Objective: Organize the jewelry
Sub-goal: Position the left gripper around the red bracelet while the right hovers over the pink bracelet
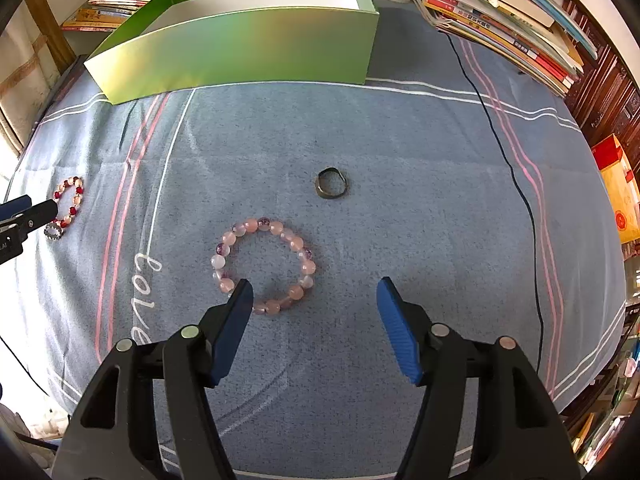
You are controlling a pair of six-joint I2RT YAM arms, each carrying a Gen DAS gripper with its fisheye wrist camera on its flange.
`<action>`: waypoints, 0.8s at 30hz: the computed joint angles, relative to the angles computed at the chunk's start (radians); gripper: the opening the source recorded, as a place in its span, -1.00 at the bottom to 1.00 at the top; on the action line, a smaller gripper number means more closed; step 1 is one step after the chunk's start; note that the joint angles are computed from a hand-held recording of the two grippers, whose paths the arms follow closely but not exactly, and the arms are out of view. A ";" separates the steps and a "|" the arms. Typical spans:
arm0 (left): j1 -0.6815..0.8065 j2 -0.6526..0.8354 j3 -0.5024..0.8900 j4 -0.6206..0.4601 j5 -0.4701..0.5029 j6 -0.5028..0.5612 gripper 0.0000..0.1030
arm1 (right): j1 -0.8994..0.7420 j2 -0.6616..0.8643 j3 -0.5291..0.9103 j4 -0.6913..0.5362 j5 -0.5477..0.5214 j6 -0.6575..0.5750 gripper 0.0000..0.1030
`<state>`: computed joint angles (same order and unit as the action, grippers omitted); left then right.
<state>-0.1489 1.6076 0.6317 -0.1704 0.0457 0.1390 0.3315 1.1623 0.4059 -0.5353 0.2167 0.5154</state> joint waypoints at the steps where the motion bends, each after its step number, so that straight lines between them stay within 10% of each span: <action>1: -0.011 0.002 -0.010 0.009 -0.006 -0.014 0.39 | -0.005 -0.002 -0.002 0.000 -0.002 -0.005 0.23; 24: 0.025 0.066 0.019 0.017 -0.006 0.000 0.40 | -0.096 -0.026 -0.034 0.028 -0.046 -0.085 0.33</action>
